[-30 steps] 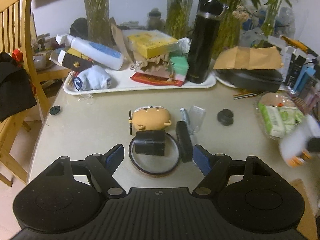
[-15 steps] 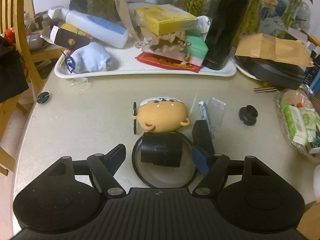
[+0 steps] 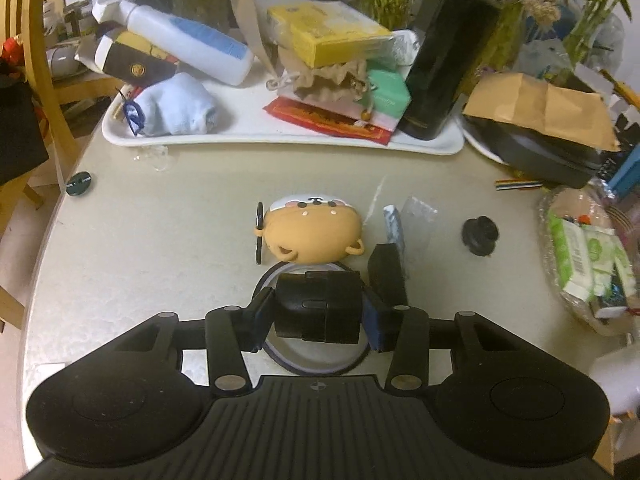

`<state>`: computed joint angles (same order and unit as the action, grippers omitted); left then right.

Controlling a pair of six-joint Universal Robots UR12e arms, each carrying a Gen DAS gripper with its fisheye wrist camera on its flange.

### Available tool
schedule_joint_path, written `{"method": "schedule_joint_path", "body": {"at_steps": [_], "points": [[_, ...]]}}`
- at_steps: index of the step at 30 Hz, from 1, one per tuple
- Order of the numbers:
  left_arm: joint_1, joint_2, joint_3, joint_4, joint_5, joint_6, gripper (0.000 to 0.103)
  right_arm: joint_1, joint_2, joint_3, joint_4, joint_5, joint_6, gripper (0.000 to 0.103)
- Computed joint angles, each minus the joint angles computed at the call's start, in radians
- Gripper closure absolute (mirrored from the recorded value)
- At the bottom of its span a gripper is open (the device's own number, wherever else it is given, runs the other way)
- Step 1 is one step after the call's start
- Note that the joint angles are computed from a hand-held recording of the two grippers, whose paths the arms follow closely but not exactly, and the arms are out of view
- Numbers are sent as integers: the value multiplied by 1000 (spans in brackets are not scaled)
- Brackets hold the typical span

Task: Organize rigid objects
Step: 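Lift the white jar with the right tool while the left tool grasps the black cylinder, then carry the black cylinder into the box with left tool while right lowers the jar in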

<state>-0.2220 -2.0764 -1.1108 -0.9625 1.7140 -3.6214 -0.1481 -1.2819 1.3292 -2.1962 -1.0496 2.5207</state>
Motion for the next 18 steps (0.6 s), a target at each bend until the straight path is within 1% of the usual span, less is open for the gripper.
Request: {"method": "schedule_joint_path", "body": {"at_steps": [5, 9, 14, 18], "points": [[-5, 27, -23, 24, 1, -3, 59, 3, 1, 1, -6, -5, 13, 47], [-14, 49, -43, 55, 4, 11, 59, 5, 4, -3, -6, -9, 26, 47], [-33, 81, -72, 88, 14, 25, 59, -1, 10, -16, 30, 22, 54, 47], [-45, 108, -97, 108, 10, 23, 59, -1, 5, -10, 36, 33, 47, 47]]}}
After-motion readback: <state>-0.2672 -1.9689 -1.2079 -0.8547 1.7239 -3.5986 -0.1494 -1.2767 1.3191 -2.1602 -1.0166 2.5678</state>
